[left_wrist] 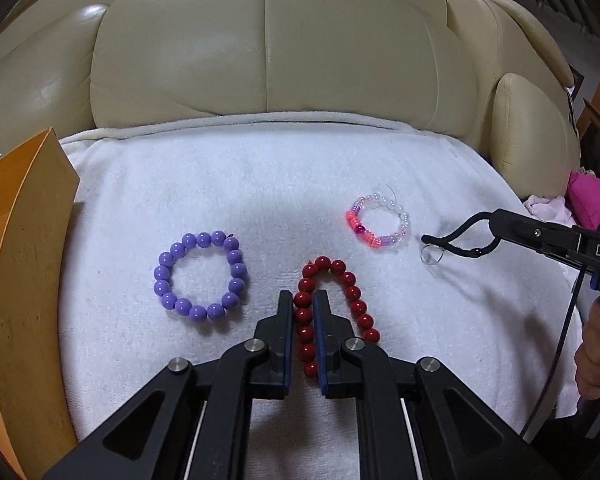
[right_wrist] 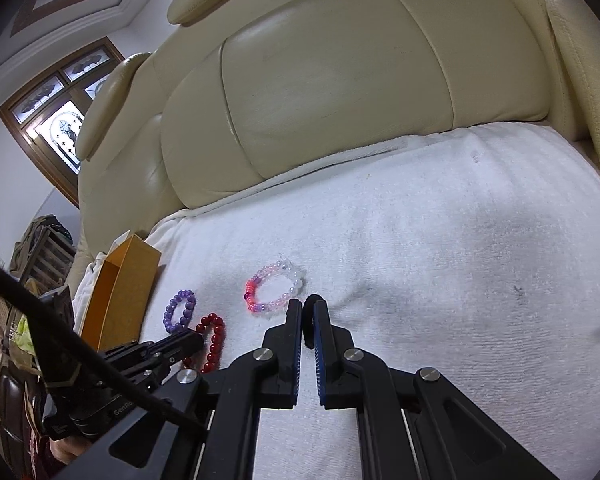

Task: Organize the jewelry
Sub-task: 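Lift the red bracelet off the purple one with the left tool while the right grips the black tie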

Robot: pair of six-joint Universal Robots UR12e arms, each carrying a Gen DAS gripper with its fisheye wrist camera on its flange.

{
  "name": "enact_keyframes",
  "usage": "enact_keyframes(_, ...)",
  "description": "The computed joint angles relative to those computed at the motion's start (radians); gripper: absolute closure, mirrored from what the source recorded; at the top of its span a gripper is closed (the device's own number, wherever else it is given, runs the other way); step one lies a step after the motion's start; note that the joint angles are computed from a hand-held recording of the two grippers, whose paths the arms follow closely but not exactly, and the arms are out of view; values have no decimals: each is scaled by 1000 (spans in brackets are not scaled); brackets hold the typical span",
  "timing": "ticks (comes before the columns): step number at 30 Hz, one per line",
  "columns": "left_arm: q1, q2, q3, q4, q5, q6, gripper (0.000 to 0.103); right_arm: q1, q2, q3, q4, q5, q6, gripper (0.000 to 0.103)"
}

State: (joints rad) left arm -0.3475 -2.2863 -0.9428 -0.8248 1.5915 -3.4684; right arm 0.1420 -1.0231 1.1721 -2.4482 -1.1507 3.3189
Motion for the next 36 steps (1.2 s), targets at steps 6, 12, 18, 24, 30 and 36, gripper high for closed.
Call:
enact_keyframes(6,-16,-44,67,-20,38,76,70,0,4,-4,14,-7,4,96)
enact_keyframes(12,-25,-56,82,-12,94,77,94,3,5,-5,15,-12,0,96)
enact_keyframes(18,-28,-32,36,53,126,87,94,2,5,-4,6,-9,-2,96)
enact_keyframes(24,-41,-41,56,26,181,108,93,5,13,-15,36,-36,-10,96)
enact_keyframes(30,-51,-57,79,-34,249,123,93,10,33,-46,128,-91,-8,96)
enact_keyframes(36,-60,-62,83,-35,299,140,83,9,43,-59,162,-97,5,95)
